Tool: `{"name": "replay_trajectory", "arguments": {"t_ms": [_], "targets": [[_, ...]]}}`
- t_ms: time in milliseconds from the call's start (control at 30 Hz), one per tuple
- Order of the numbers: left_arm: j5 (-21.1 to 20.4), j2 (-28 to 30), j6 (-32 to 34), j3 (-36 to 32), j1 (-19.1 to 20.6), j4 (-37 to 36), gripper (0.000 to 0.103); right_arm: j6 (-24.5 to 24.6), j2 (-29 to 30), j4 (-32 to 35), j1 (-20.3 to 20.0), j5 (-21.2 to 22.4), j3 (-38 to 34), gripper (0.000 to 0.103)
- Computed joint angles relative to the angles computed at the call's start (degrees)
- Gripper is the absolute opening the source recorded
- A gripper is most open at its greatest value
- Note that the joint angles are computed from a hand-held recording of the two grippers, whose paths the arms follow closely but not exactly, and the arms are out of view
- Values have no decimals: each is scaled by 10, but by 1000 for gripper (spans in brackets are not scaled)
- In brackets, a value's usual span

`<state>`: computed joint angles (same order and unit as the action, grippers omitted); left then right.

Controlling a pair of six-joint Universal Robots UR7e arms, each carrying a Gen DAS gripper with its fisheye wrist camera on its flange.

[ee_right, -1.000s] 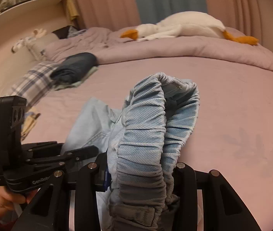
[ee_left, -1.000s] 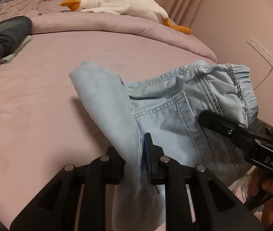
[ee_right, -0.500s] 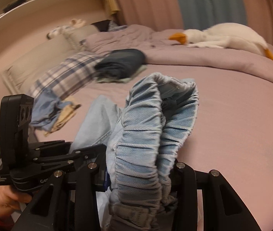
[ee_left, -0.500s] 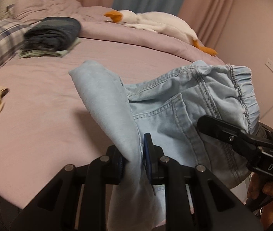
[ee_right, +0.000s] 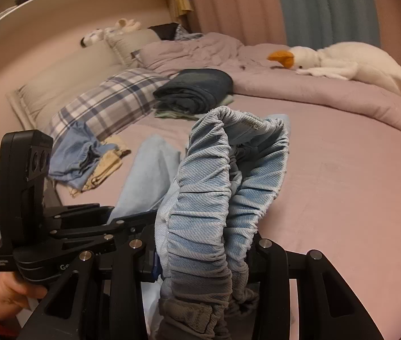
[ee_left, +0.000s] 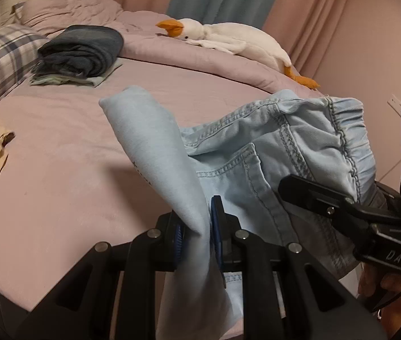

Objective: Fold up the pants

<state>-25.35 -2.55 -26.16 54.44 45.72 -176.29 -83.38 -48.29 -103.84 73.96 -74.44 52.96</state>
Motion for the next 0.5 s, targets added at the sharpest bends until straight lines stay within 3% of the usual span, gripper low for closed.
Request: {"name": "replay_trajectory", "arguments": {"t_ms": [500], "targets": [[-33,37,111,-124,23,13,17,44,22,-47,14,13,-28,42]]}}
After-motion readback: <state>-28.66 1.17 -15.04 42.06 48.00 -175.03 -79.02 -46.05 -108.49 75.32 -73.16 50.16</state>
